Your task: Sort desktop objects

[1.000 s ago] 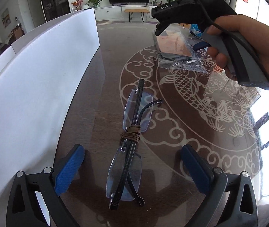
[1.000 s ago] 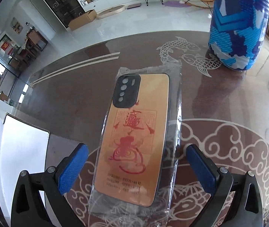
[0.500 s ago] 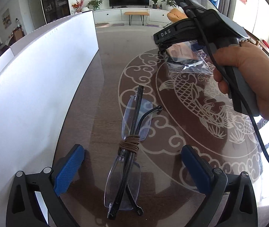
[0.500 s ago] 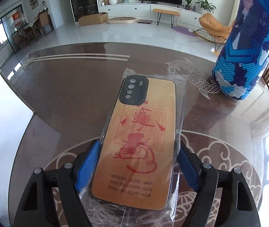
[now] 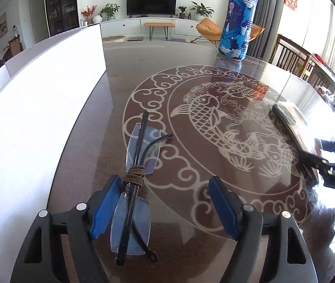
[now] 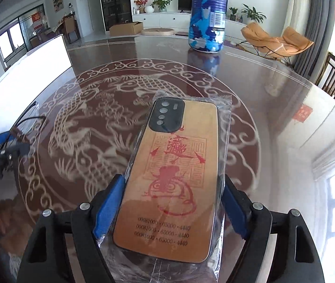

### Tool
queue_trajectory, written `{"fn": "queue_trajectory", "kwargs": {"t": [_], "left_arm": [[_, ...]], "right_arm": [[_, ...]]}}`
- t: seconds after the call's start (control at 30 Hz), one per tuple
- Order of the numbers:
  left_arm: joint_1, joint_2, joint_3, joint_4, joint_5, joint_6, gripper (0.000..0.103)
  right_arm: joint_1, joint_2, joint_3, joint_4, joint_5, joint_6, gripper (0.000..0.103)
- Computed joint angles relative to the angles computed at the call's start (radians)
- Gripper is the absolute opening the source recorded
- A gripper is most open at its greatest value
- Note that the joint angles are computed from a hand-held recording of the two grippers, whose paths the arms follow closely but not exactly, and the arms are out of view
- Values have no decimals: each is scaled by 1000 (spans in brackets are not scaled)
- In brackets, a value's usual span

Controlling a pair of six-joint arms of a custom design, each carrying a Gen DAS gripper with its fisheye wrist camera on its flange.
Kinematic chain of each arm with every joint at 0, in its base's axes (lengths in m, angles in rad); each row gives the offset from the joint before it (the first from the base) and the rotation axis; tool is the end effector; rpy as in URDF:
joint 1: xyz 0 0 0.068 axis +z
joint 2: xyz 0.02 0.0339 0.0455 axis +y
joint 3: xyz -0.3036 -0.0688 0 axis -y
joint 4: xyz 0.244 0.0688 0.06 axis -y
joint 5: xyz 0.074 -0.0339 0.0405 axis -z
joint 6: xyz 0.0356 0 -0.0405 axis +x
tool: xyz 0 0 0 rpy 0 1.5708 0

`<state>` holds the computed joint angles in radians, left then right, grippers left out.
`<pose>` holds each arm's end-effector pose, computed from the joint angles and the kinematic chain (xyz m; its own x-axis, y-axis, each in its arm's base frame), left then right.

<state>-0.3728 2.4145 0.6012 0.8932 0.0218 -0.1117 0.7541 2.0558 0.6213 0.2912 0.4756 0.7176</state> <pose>0.2911 -0.1147 -0.0232 -0.7784 0.1847 -0.6000 0.2915 0.9528 -0.0848 0.2283 0.1921 0.0524 -0.8090 0.0422 -0.5863 0.0819 0.9958 -0.0413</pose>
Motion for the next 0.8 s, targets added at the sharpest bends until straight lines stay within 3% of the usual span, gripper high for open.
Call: {"fn": "queue_trajectory", "kwargs": {"t": [0.07, 0.2, 0.3, 0.43, 0.47, 0.53, 0.57, 0.6, 0.7, 0.8], "left_arm": [[-32, 4, -28, 43, 9, -24, 67], [-162, 10, -87, 126, -11, -95, 54], [-264, 14, -122, 181, -36, -156, 54], [-330, 13, -116, 161, -138, -223, 55], [-322, 13, -130, 173, -151, -236, 57], [-289, 18, -142, 186, -126, -249, 71], [-277, 17, -138, 170, -118, -246, 87], [-269, 17, -134, 154, -119, -245, 96], [-278, 14, -125, 129, -132, -245, 98], [-310, 0, -95, 39, -205, -257, 99]], "right_arm": [[94, -61, -133, 25, 48, 124, 80], [276, -157, -285, -51, 137, 383, 80], [297, -159, -329, -36, 155, 439, 80], [288, -143, -298, -72, 155, 445, 85], [279, -139, -288, -76, 150, 439, 90], [244, -124, -257, -80, 132, 397, 98], [220, -111, -246, -64, 120, 369, 102], [213, -105, -238, -64, 114, 361, 103], [211, -93, -225, -71, 116, 369, 103], [211, -93, -223, -76, 117, 373, 103]]}}
